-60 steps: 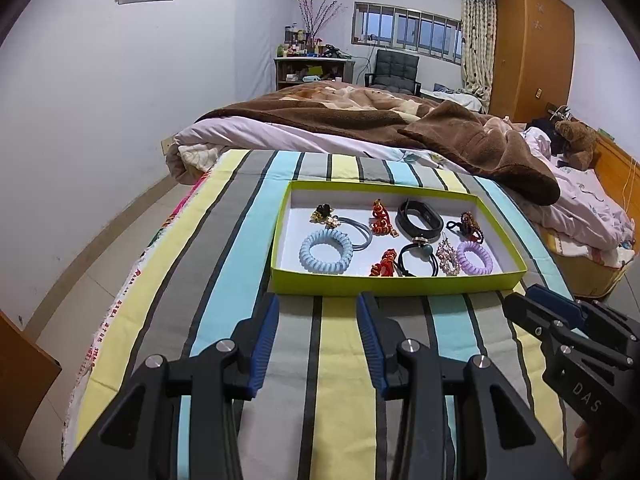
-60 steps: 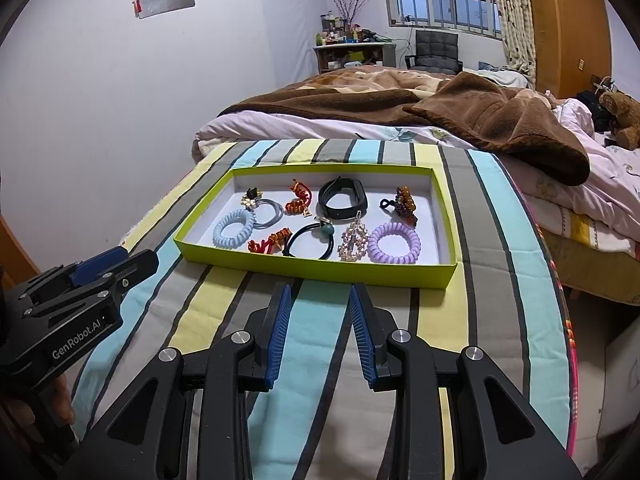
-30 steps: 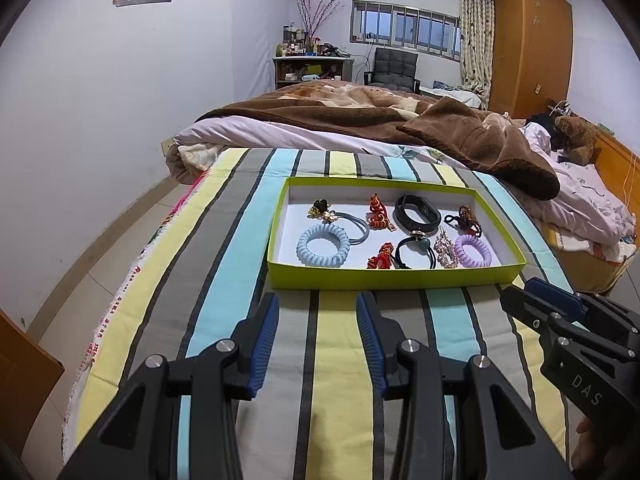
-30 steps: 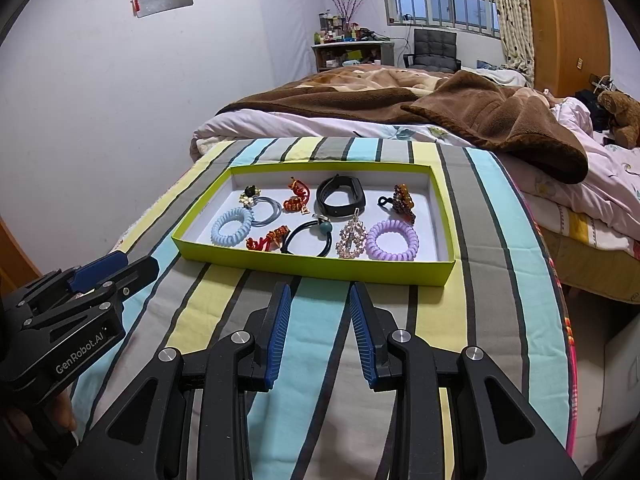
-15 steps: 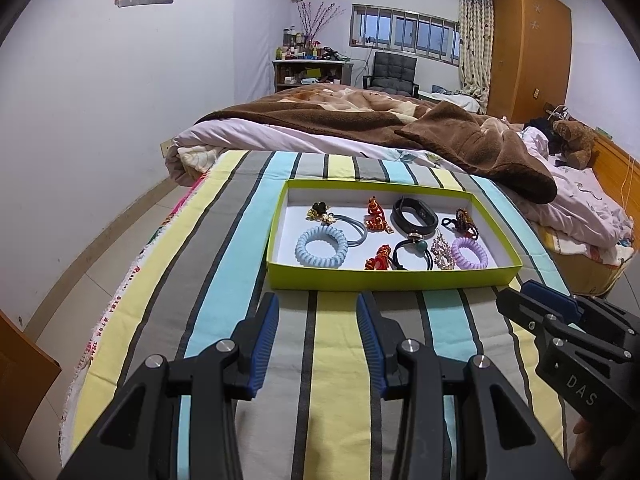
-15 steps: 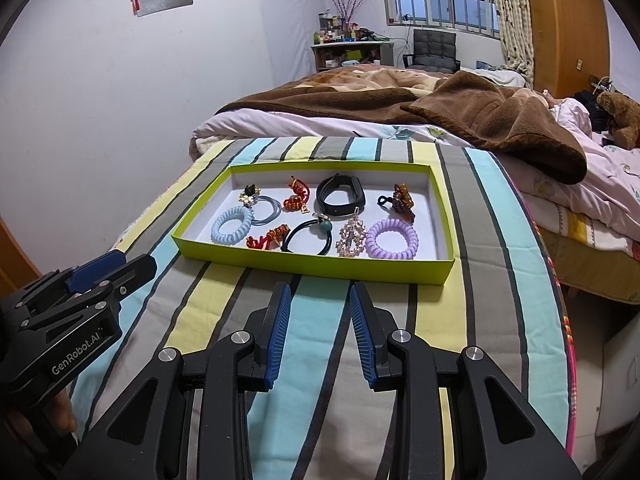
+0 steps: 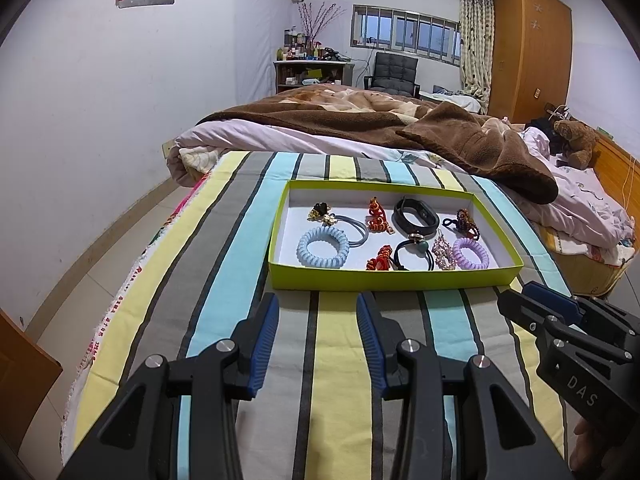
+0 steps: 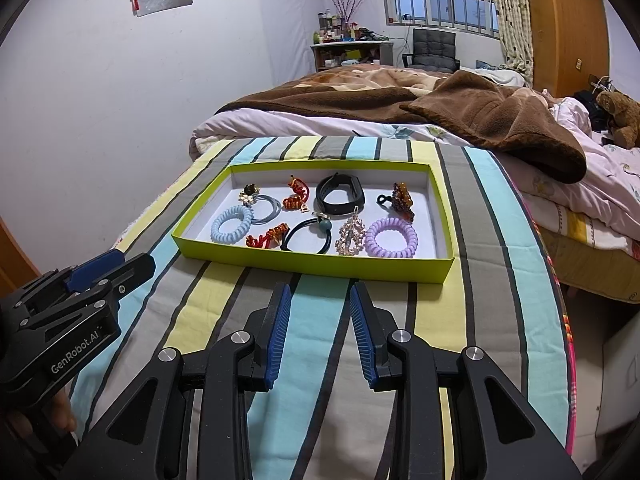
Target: Organize jewelry
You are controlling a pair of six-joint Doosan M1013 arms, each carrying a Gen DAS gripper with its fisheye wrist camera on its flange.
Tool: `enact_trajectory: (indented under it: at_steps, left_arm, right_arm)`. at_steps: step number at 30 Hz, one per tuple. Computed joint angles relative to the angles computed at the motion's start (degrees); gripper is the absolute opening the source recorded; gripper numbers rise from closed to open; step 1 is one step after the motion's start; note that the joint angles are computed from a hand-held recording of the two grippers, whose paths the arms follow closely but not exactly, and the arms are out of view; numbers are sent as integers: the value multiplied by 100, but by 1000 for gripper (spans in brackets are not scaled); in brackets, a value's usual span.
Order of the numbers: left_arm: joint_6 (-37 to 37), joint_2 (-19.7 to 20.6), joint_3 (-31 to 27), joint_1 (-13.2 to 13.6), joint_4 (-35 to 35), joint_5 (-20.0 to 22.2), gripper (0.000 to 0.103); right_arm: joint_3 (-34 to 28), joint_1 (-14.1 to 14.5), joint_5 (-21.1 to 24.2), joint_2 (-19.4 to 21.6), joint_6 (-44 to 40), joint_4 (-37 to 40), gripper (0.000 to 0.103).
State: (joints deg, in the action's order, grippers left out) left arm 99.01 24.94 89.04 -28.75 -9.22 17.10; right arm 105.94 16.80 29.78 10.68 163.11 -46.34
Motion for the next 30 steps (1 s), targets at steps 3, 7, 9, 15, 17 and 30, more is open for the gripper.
enact_trajectory:
  at_steps: [3, 7, 9, 15, 17, 30]
  left_arm:
    - [16, 0, -1, 2, -29, 8, 42]
    - [4, -1, 0, 1, -8, 7, 42]
    - [-10, -1, 3, -2, 1, 5, 42]
    - [-35, 4, 9, -7, 20, 25, 42]
    - [-26, 6, 13, -8, 14, 15, 42]
    - [-107, -10, 28, -13, 42, 36, 42]
  right_arm:
    - [-1, 0, 3, 1, -3, -3, 32]
    - [-3, -1, -1, 2, 10, -8, 32]
    - [-2, 0, 4, 3, 4, 0, 32]
    - [1, 4, 6, 0, 3, 6, 32]
    - [2, 6, 10, -1, -1, 9, 32]
    - [1, 11, 22, 2, -1, 12, 32]
